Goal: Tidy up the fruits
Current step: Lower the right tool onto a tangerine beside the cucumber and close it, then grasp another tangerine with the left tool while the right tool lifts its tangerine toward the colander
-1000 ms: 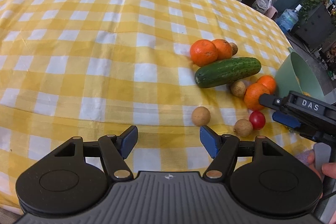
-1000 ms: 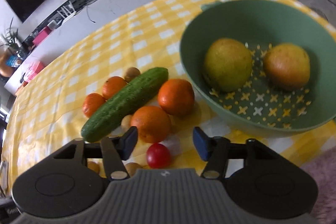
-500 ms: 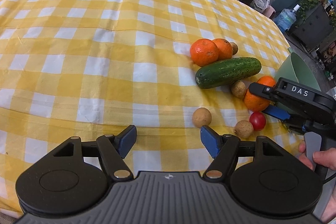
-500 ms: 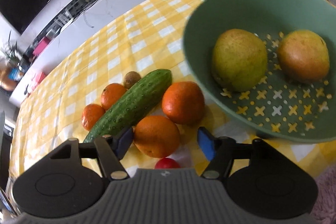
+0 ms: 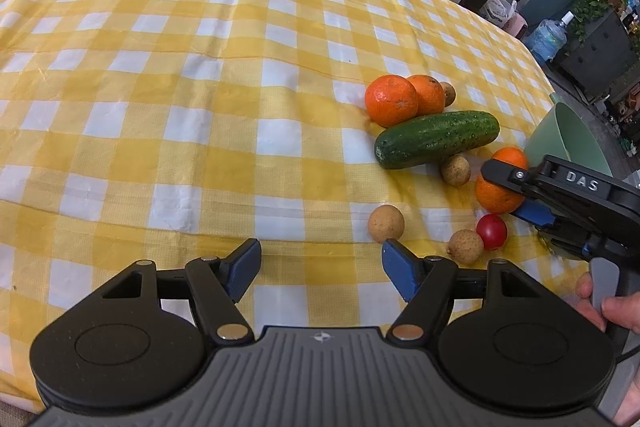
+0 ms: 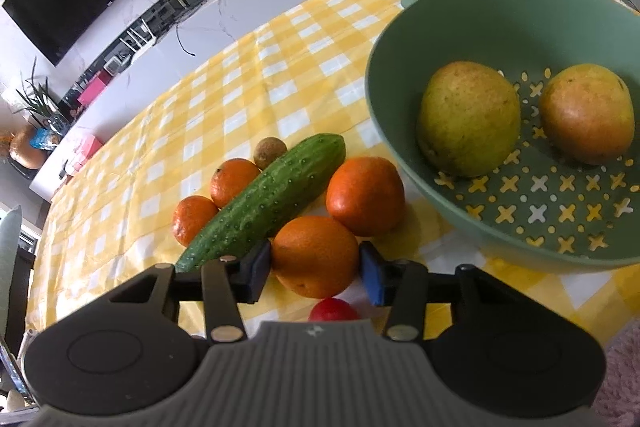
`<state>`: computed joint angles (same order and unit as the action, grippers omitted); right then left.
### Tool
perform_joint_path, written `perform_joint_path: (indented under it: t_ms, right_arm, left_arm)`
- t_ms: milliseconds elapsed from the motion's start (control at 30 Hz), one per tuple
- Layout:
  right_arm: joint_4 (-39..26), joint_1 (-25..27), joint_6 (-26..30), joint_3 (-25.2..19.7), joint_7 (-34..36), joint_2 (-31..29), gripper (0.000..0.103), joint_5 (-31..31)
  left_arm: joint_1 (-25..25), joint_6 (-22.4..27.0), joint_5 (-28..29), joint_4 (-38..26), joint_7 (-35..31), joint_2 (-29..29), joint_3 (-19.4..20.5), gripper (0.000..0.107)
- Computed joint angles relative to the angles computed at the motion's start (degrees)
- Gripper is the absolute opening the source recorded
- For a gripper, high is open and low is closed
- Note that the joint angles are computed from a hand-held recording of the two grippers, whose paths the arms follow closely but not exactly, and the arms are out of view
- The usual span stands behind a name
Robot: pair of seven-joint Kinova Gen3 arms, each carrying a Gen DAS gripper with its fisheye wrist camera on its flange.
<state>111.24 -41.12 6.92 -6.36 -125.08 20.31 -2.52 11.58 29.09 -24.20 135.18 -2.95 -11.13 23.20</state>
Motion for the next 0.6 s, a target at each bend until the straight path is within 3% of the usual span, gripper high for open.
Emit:
perform_joint_path:
  t_ms: [133, 233, 400, 467, 533, 600]
  right_arm:
    - [1.4, 4.7, -2.0, -5.2, 1.4, -1.0, 0.045, -0.2]
    - [2.7, 11.9, -4.2, -13.1, -2.6, -1.5, 0.045, 5.5]
    - [6.0, 24.9, -10.9, -26.0, -9.5, -2.4, 0.045, 15.1]
    - [7.3, 30.2, -13.3, -30.5, -13.9, -3.0, 0.045, 19.8]
    - [9.2, 35.5, -17.2, -34.0, -18.1, -4.0, 0.045, 24.2]
    - [11.2, 40.8, -20.8, -37.3, -19.9, -5.2, 0.045, 25.9]
  left_arm:
    - [-1.1, 1.3, -3.4, 0.0, 4.2, -0.6, 2.9, 0.081]
    - [1.1, 3.8, -8.3, -0.7, 9.8, -0.8, 3.7, 0.081]
    - [-2.3, 15.5, -14.6, -6.3, 15.7, 2.5, 14.4, 0.081]
    - [-0.2, 19.6, -17.0, -8.7, 17.5, 4.0, 15.5, 0.081]
    - [3.7, 21.1, -20.1, -10.1, 18.7, 4.8, 14.0, 0.081]
    - [4.1, 21.6, -24.6, -11.4, 18.8, 5.6, 16.1, 0.081]
